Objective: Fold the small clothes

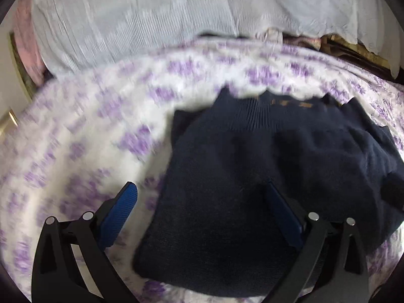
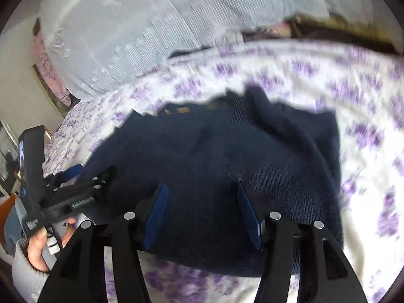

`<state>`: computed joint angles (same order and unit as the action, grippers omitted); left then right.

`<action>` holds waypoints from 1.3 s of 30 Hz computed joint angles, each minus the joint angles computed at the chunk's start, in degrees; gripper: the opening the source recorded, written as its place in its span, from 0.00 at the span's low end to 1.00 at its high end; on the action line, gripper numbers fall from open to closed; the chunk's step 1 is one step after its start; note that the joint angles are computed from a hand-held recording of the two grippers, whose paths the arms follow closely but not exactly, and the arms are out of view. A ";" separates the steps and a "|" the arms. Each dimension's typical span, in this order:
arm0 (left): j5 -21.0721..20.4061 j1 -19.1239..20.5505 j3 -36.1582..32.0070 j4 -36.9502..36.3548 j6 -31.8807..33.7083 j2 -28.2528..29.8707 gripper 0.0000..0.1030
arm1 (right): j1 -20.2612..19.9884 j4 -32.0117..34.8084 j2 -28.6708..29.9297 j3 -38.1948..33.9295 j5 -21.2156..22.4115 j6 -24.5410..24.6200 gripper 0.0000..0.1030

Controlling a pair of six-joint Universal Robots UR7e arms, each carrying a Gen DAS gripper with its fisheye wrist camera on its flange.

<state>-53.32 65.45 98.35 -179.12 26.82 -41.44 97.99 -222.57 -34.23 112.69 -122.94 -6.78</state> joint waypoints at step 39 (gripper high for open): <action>3.53 0.54 -4.26 -2.18 1.62 2.60 0.96 | -1.21 -6.28 -0.63 1.87 1.49 0.32 0.62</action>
<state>-49.78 65.99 94.10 -181.30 28.44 -38.84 96.79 -228.85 -34.86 114.57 -121.45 -6.46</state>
